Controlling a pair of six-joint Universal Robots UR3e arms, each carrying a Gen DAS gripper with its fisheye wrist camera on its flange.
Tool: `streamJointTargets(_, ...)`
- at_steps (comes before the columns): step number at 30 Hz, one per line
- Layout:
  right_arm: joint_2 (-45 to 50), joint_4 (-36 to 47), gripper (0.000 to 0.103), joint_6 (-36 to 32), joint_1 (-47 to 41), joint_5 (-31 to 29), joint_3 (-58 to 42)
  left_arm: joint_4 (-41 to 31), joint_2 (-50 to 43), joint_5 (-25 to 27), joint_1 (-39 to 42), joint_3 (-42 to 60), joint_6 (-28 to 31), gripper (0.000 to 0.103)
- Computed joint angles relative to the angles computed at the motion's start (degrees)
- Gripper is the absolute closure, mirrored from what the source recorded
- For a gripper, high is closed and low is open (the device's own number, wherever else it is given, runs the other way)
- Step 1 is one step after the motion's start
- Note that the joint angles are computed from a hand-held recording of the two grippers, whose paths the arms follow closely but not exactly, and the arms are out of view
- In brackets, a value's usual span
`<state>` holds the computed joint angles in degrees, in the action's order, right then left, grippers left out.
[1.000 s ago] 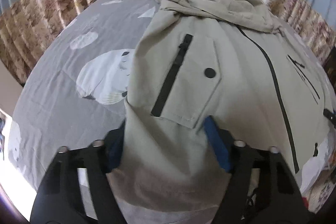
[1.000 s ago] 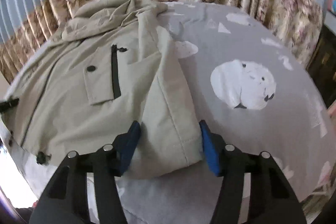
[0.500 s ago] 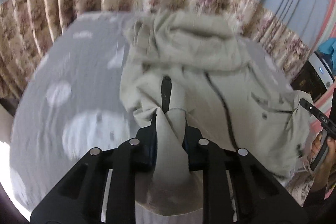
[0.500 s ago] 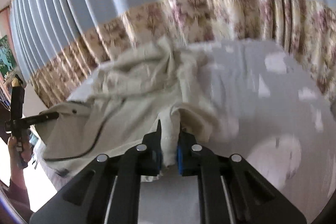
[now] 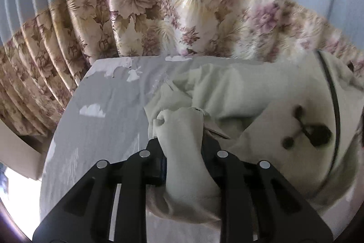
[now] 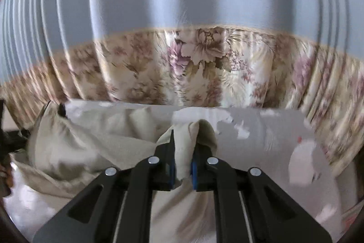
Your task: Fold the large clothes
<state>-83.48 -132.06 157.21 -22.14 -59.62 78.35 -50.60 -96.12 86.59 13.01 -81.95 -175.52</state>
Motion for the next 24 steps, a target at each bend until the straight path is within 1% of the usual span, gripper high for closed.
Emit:
streamJointTargets(1, 5.2, -0.1, 0.093, 0.8, 3.2, -4.1, -4.9, -0.1, -3.7, 2.0, -1.2, 3.1, 0.1, 0.080)
streamJointTargets(2, 9.1, 0.3, 0.093, 1.3, 5.2, -6.9, -8.6, -0.4, -7.9, 3.7, -2.2, 6.5, 0.1, 0.080)
streamJointTargets(3, 14.2, 2.0, 0.093, 1.3, 7.7, -10.6, -13.7, -0.8, -10.5, 4.4, -2.5, 8.5, -0.1, 0.078)
streamJointTargets(4, 17.1, 3.8, 0.092, 0.9, 8.9, -12.4, -16.5, -1.1, -12.5, 4.9, -2.6, 9.9, -0.2, 0.077)
streamJointTargets(5, 19.5, 5.0, 0.092, 0.7, 9.5, -13.3, -18.3, -1.2, -14.4, 5.1, -2.6, 11.3, -0.1, 0.075)
streamJointTargets(6, 21.5, 5.6, 0.089, 0.8, 9.7, -13.3, -19.3, -0.8, -15.2, 5.0, -2.4, 11.5, -0.2, 0.072)
streamJointTargets(7, 23.0, 7.1, 0.083, 0.5, 9.7, -12.9, -20.1, -0.6, -15.6, 4.5, -2.0, 11.8, -0.2, 0.070)
streamJointTargets(8, 23.3, 7.9, 0.080, 0.3, 9.4, -12.3, -19.6, -1.0, -15.8, 3.9, -1.8, 12.3, 0.0, 0.066)
streamJointTargets(9, 22.8, 8.4, 0.075, 0.3, 8.7, -10.8, -18.9, -1.7, -16.0, 3.7, -1.6, 13.1, 0.3, 0.061)
streamJointTargets(10, 21.9, 8.4, 0.066, 0.2, 8.0, -9.2, -18.0, -2.8, -16.0, 3.6, -1.5, 14.2, 0.5, 0.057)
streamJointTargets(11, 20.8, 8.6, 0.061, 0.3, 7.1, -7.6, -17.3, -3.5, -16.2, 3.1, -1.2, 15.1, 0.5, 0.045)
streamJointTargets(12, 19.9, 8.8, 0.050, 0.8, 6.3, -6.1, -17.2, -4.0, -15.9, 1.9, -0.6, 15.9, 0.4, 0.025)
streamJointTargets(13, 18.3, 8.7, 0.039, 1.5, 4.9, -3.1, -16.7, -3.6, -15.6, 0.7, 0.1, 16.3, -0.1, 0.013)
streamJointTargets(14, 16.8, 8.3, 0.018, 1.8, 3.5, 0.0, -16.1, -1.2, -15.0, 2.2, 0.1, 16.3, -1.7, 0.003)
streamJointTargets(15, 15.1, 7.5, 0.012, 2.2, 2.0, 3.1, -14.9, 1.3, -14.3, 3.5, 0.0, 16.0, -2.5, 0.003)
streamJointTargets(16, 12.9, 7.0, 0.012, 2.2, 0.6, 5.9, -13.5, 1.6, -14.1, 3.3, 0.5, 17.3, -2.4, 0.003)
streamJointTargets(17, 11.5, 7.3, 0.012, 1.7, -0.2, 7.4, -13.0, 0.5, -14.1, 2.3, 1.1, 18.9, -2.4, 0.003)
streamJointTargets(19, 7.0, 4.9, 0.012, 0.6, -1.9, 9.3, -8.1, -0.5, -12.9, 1.3, 2.3, 19.7, -3.0, 0.003)
streamJointTargets(20, 4.9, 3.8, 0.012, -0.5, -2.8, 10.3, -5.2, 0.2, -11.1, 0.5, 3.1, 17.8, -3.0, 0.003)
streamJointTargets(21, 1.6, 3.4, 0.012, -3.2, -4.2, 11.8, -0.8, 1.3, -8.4, -0.8, 4.4, 14.7, -2.7, 0.003)
streamJointTargets(22, 0.1, 3.7, 0.012, -5.2, -5.1, 12.6, 1.2, 2.2, -6.1, -1.9, 5.5, 11.7, -2.4, 0.003)
streamJointTargets(24, -3.9, 4.8, 0.012, -10.8, -6.9, 12.9, 7.0, 4.7, 1.0, -4.6, 8.5, 2.4, -0.9, 0.003)
